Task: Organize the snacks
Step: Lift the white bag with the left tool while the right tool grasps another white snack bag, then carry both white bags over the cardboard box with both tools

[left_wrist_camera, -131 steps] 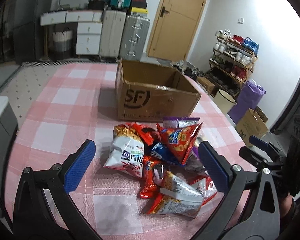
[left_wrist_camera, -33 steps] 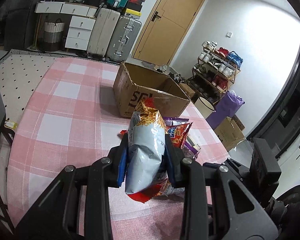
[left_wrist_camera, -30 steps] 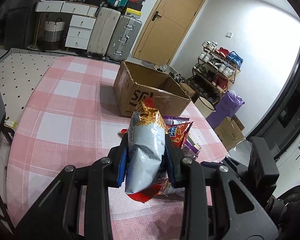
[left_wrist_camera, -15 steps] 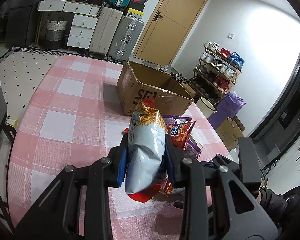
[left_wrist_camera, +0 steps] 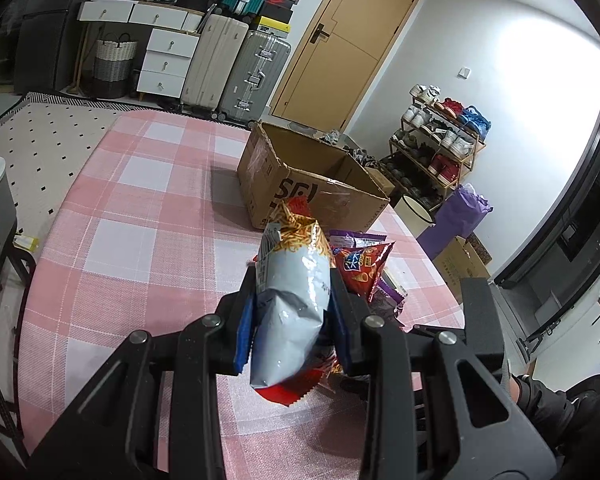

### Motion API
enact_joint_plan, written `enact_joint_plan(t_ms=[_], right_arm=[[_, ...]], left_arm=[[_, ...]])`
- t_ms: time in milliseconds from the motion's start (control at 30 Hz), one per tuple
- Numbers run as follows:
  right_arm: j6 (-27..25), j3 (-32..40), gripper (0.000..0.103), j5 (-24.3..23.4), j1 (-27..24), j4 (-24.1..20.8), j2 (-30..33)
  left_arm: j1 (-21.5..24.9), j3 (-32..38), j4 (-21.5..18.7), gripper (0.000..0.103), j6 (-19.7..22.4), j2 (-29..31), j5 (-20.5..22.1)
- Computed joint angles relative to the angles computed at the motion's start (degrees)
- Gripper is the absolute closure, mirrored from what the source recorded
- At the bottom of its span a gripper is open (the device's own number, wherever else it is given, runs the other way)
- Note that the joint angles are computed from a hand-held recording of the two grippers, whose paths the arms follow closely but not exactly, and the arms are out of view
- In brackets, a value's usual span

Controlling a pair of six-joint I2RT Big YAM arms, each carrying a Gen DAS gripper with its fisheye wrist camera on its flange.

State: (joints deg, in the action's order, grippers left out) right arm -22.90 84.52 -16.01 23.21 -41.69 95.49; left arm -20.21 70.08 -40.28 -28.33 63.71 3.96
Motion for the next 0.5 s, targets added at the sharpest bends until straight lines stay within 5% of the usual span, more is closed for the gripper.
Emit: enact_joint_plan(t_ms=[500], right_arm=[[6.85,-2.68,0.055,-7.53,-3.2,3.32,-4.02]], left_arm=[[-1.34,0.88,-1.08,0.074,0.07,-0.28,-1.08]])
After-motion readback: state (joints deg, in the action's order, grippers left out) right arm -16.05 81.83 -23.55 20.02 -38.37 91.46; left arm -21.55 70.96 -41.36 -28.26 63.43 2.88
